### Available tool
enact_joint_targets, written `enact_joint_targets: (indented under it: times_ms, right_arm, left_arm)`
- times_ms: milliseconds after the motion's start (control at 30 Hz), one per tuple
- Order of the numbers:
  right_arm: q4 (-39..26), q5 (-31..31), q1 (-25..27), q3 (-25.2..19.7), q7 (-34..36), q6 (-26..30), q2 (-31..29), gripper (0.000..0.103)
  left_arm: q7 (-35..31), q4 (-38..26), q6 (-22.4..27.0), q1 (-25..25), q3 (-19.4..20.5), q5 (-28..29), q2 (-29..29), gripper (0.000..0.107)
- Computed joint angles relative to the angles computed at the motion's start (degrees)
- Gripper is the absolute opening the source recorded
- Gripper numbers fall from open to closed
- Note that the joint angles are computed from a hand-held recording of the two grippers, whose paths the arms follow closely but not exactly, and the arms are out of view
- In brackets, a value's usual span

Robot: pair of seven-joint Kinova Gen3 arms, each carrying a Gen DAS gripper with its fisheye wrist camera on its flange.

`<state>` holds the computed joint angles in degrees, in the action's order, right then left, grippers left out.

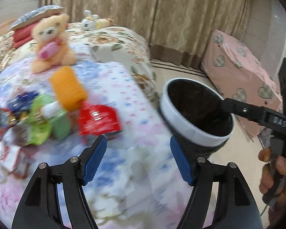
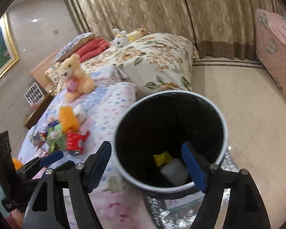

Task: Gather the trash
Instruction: 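Grasp the white milk carton with left tool while right tool grasps red bag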

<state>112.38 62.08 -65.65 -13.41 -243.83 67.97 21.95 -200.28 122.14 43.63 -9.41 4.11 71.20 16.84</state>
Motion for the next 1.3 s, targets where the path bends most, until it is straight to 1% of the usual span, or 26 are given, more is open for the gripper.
enact_joint_targets:
  times_ms: [100,133,233,367,533,600,767,900,1033,1100,1167,1300]
  right_arm:
    - [-2.3,2.2,-0.2,0.3,0.8,-1.3,1.7,0.081]
    - [-3.3,2.8,-0.1,0.5,1.6,-2.1,2.5,0.081]
    - [-5.4,4.3,-0.1,1.3,3.6,-4.4,4.2,0.081]
    - [-8.5,6.2,0.0,2.9,6.5,-8.0,6.4,0.081]
    - [-11.6,6.9,0.0,4.9,10.0,-11.6,8.8,0.081]
    - [-12.7,6.9,0.4,5.7,11.2,-13.8,9.6,0.081]
    - [-14.6,6.8,0.4,7.8,13.1,-17.2,11.4,0.081]
    - [-15.8,6.3,0.4,9.4,14.7,-18.6,12.4,0.081]
    - [-15.8,6.7,1.1,10.9,14.6,-20.9,12.8,0.081]
    - [-16.0,6.9,1.7,11.5,14.9,-21.8,13.1,0.081]
    - [-15.9,7.4,2.4,12.2,14.5,-23.1,13.2,0.081]
    - [-16.0,7.9,4.3,13.1,14.1,-25.8,13.8,0.081]
  left_arm:
    - [-3.3,1.0,-0.1,-2.7,-1.0,1.8,0.1,0.071]
    - [-3.2,0.8,0.6,-3.4,-2.1,1.6,0.3,0.071]
    - [-3.1,0.5,1.9,-5.7,-3.2,1.2,0.9,0.071]
    - [-6.2,1.0,2.4,-8.7,-4.4,2.5,1.4,0.071]
    - [-4.7,-0.7,2.1,-11.4,-5.6,2.3,3.1,0.072]
    - [-4.2,-1.1,1.3,-12.2,-5.6,2.3,3.7,0.072]
    - [-2.8,-2.5,-0.5,-13.9,-5.3,2.4,5.5,0.074]
    - [0.1,-4.1,-2.9,-14.1,-4.6,1.8,6.6,0.075]
    - [5.6,-7.0,-4.7,-14.0,-3.5,-0.2,8.4,0.077]
    - [7.1,-8.1,-5.9,-14.0,-2.4,-0.6,8.9,0.079]
    - [10.6,-10.1,-7.3,-13.0,-1.8,-2.6,9.8,0.083]
    - [18.0,-13.2,-8.9,-12.0,-0.2,-7.2,11.1,0.084]
